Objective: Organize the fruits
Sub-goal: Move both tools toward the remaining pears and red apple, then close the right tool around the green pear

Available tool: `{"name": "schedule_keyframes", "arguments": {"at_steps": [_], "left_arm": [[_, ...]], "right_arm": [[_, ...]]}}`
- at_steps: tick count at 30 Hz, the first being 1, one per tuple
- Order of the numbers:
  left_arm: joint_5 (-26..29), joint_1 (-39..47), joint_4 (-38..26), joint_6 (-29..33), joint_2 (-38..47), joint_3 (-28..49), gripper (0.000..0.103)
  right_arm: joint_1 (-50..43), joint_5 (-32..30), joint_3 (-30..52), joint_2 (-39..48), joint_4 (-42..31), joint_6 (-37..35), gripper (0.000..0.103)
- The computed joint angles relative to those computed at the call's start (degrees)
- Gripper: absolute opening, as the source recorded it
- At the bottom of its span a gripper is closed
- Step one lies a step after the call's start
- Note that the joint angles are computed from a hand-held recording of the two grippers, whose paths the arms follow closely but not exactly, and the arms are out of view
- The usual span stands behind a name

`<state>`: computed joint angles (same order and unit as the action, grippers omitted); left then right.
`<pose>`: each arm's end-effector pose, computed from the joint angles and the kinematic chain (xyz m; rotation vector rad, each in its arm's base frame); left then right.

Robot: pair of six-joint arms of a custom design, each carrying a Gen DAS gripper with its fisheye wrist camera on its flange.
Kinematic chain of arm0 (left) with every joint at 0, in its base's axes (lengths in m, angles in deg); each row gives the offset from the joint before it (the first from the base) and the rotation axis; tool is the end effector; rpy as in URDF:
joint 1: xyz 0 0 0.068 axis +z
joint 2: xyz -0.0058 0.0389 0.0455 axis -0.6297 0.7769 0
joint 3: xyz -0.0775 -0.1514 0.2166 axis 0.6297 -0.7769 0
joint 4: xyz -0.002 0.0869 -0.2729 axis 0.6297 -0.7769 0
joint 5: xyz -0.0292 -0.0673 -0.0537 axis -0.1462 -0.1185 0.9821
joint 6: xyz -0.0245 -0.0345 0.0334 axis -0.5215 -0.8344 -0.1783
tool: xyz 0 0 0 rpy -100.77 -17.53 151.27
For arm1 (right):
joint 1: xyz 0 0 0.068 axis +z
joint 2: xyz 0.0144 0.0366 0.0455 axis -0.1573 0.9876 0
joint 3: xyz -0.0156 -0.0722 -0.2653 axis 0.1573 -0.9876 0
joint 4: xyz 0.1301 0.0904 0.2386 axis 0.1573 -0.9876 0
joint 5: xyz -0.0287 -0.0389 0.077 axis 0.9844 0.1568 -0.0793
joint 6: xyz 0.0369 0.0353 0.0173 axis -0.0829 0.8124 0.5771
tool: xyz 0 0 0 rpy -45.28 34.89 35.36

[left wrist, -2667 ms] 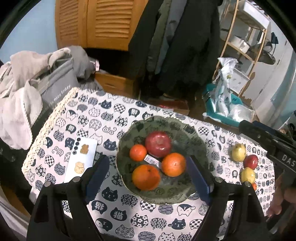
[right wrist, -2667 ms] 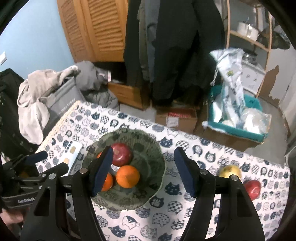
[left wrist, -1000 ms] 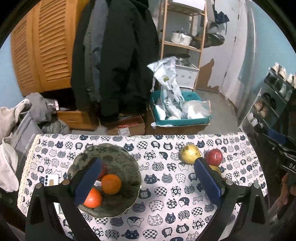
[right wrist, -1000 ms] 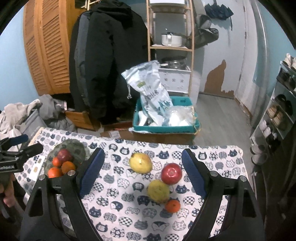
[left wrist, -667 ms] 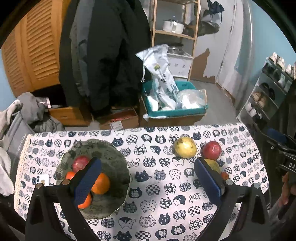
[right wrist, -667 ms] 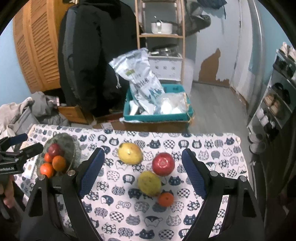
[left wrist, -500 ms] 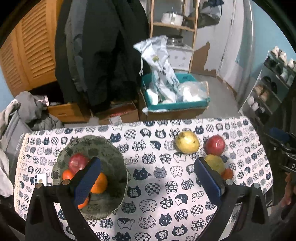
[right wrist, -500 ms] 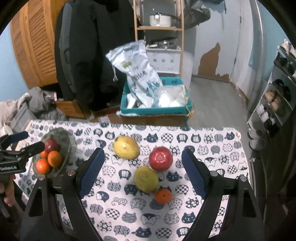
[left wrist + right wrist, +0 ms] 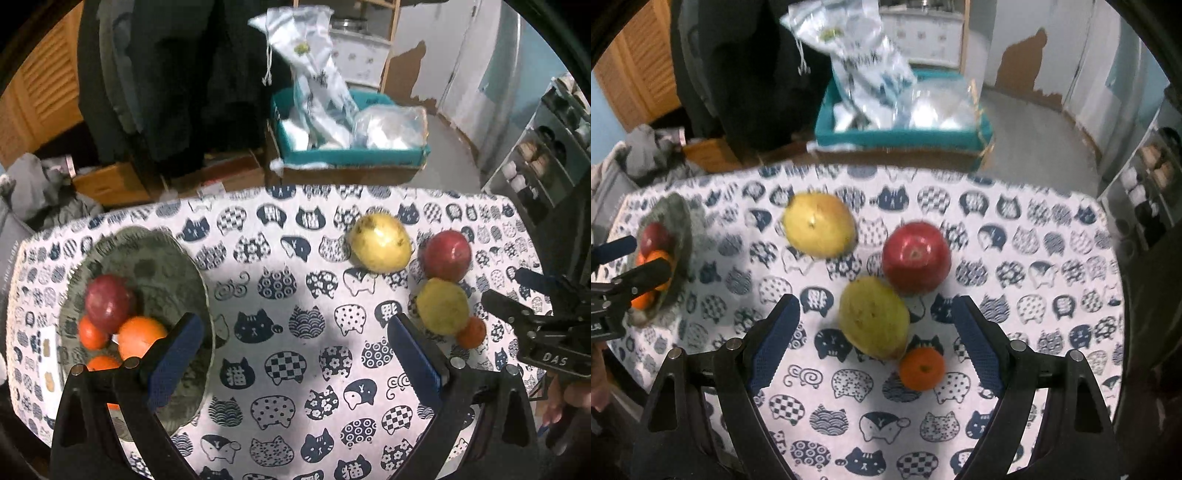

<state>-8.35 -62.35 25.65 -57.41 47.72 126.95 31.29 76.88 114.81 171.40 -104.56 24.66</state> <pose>0.3657 -0.1647 0.2773 0.8550 2.5595 -0.3067 0.2457 0.1910 0.2884 0.6049 2.6157 -0.0603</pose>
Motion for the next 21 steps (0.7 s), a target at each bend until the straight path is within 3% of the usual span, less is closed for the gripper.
{"name": "schedule_keyframes", "arguments": {"at_steps": [8,21], "left_arm": [[-2.00,-1.35,1.13,-0.71,4.84,-0.78,0.101],[-3.35,-2.46,1.51,-0.90,8.73,-0.68,0.101]], "right_arm": [[-4.91,-8.54,-6.48,2.83,9.41,-2.61,0.084],[-6.90,-13.14,-10.07,7.48,14.79,-4.28,0.084]]}}
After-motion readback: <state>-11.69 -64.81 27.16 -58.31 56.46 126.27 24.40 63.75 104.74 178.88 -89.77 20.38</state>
